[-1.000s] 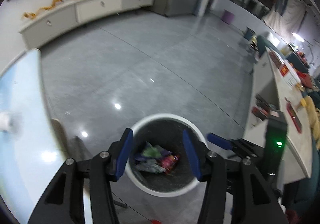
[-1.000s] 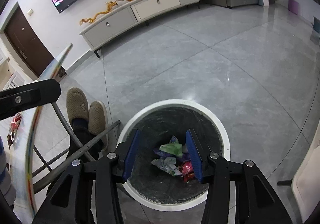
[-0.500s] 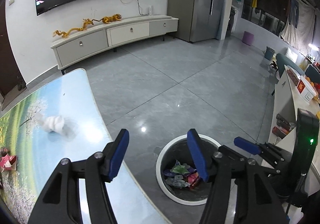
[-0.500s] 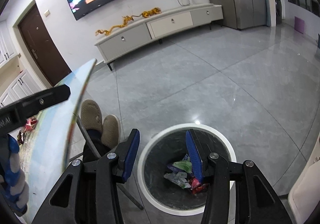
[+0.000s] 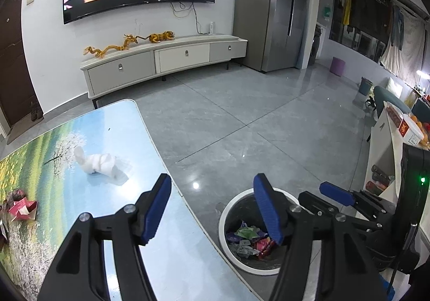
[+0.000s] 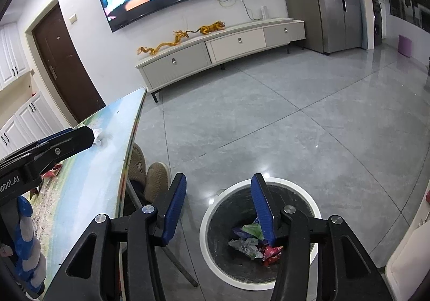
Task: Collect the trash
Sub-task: 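Move both tools back toward the white tissue and red box on the table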
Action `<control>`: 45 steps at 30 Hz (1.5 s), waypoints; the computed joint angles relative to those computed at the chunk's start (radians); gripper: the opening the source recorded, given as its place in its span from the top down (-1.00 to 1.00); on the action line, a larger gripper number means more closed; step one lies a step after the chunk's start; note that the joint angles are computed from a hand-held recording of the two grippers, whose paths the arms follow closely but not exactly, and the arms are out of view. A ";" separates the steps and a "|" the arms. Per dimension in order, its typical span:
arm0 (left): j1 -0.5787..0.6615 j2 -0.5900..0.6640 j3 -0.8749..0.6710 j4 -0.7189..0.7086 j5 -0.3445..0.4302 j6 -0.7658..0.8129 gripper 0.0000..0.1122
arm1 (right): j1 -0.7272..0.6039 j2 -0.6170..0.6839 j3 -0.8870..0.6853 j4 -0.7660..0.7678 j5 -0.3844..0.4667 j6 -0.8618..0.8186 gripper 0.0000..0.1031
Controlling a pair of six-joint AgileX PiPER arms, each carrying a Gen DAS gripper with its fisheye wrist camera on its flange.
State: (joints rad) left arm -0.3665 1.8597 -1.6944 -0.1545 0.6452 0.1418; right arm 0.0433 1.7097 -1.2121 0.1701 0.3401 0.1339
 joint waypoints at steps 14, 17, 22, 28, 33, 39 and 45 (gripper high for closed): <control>0.057 -0.067 0.076 -0.084 -0.029 0.061 -0.22 | 0.064 -0.004 -0.052 -0.157 0.037 0.143 -0.02; 0.082 -0.076 0.086 -0.118 -0.029 0.089 -0.22 | 0.083 -0.002 -0.070 -0.186 0.050 0.163 -0.03; 0.132 -0.102 0.120 -0.167 -0.039 0.138 -0.22 | 0.113 0.015 -0.113 -0.213 0.078 0.169 -0.03; 0.237 -0.113 0.146 -0.239 -0.051 0.232 -0.22 | 0.158 0.062 -0.203 -0.220 0.123 0.139 -0.04; 0.350 -0.084 0.128 -0.272 -0.050 0.306 -0.31 | 0.206 0.142 -0.336 -0.209 0.179 0.084 -0.14; 0.502 0.015 0.030 -0.348 -0.005 0.406 -0.38 | 0.251 0.289 -0.586 -0.148 0.293 -0.010 -0.15; 0.611 0.128 -0.101 -0.371 0.090 0.415 -0.40 | 0.276 0.451 -0.845 -0.090 0.401 -0.086 -0.32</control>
